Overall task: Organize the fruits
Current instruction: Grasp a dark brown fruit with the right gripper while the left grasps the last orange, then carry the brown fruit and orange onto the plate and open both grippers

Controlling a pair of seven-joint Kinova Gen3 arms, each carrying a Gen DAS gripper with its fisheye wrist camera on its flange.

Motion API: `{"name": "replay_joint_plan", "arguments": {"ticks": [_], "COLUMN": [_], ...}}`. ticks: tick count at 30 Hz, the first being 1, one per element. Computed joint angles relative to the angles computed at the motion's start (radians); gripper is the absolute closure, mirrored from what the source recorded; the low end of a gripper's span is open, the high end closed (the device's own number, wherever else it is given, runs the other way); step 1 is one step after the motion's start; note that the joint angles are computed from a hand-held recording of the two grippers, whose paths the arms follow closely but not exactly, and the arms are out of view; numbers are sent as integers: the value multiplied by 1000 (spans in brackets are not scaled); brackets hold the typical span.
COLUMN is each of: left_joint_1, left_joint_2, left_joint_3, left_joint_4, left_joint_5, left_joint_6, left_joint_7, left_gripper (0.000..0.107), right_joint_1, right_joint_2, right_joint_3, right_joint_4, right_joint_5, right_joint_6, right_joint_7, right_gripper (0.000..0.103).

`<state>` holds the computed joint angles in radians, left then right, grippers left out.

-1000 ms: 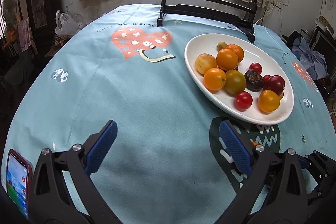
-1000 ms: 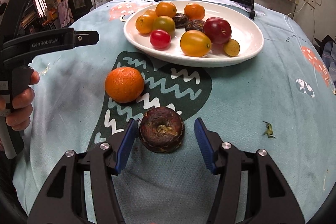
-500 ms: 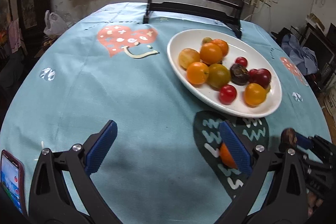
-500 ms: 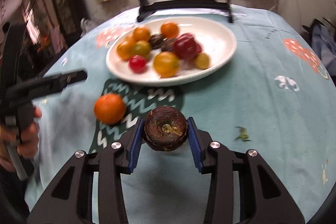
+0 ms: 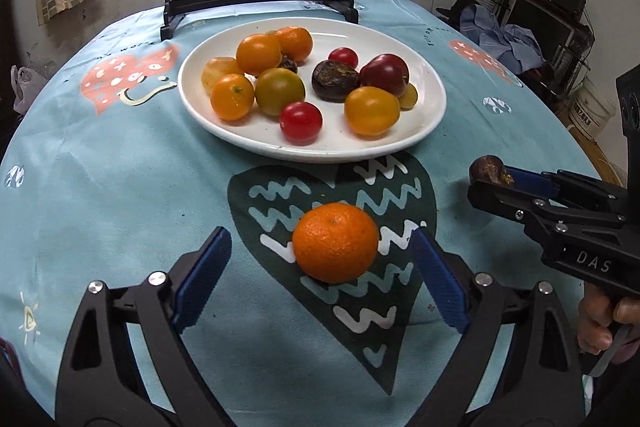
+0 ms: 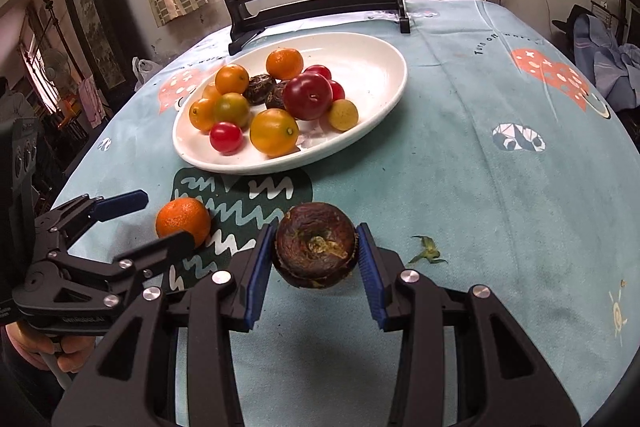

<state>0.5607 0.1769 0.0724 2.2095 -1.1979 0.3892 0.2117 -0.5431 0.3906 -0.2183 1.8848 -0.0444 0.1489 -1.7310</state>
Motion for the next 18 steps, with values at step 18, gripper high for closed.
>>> {"name": "replay_joint_plan", "arguments": {"ticks": [18], "left_joint_1": [64], "left_joint_2": [56], "left_joint_3": [-57], "left_joint_4": [-51], "left_joint_5": [115], "left_joint_6": [14], "left_joint_7": [-138], "left_gripper": [54], "right_joint_1": [-8], "right_joint_2": [2], "right_joint_3": [5], "right_joint_4": [-7], "right_joint_5": [2], "right_joint_6": [20], "right_joint_7": [8], "right_gripper": [61]}}
